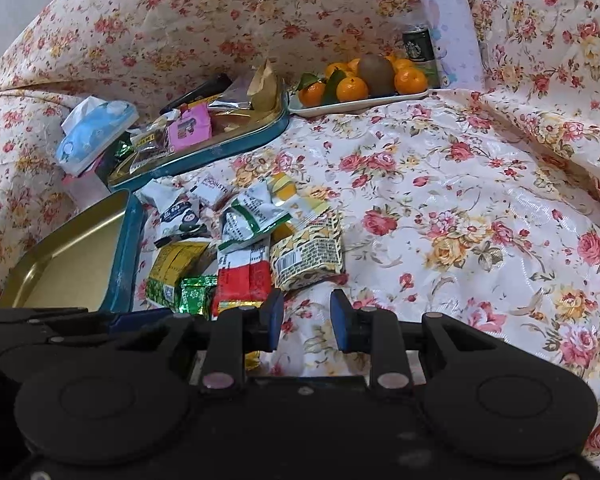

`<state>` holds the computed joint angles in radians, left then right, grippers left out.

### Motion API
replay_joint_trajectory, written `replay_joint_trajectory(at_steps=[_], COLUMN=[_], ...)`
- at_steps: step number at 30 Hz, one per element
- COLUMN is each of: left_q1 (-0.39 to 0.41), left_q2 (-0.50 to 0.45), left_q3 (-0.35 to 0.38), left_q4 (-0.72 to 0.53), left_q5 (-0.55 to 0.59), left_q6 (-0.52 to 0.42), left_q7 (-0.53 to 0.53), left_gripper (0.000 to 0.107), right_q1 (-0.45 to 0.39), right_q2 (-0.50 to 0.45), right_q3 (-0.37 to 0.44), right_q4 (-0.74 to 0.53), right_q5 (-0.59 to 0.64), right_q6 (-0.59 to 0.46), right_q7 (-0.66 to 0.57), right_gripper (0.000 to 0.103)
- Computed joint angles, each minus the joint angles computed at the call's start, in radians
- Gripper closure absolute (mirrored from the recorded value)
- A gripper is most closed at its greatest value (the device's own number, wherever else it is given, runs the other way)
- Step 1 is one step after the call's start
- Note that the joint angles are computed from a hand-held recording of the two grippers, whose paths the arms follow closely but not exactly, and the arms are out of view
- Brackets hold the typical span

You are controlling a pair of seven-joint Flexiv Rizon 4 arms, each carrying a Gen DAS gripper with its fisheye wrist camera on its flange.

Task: Organize snacks
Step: 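Lower the right tool onto the gold candy while the left tool approaches the green candy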

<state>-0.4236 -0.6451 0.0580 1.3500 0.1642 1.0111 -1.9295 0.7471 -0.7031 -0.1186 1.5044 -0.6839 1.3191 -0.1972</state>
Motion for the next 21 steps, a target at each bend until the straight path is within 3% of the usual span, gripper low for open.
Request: replay_joint_trajectory(at_steps=[12, 21], left_q1=[0.007, 0.017], left_q2=[-0.005, 0.046], left_q3=[-0.006, 0.016], left_q4=[-0.005, 0.061], left_q5=[-0.020, -0.017], left_q6=[-0.005, -0.022], left_q7=[-0.003, -0.107], left_gripper=[0.072, 0.070], right_q1=[-0.016, 0.005], right_q2=[-0.018, 0.006], right_q3=[0.013, 0.011], right_q4=[-0.037, -0.006], right_q5=[0.031, 0.018], right_q6=[-0.005, 0.021], right_q7=[-0.020, -0.035], right_gripper=[0.071, 0.069])
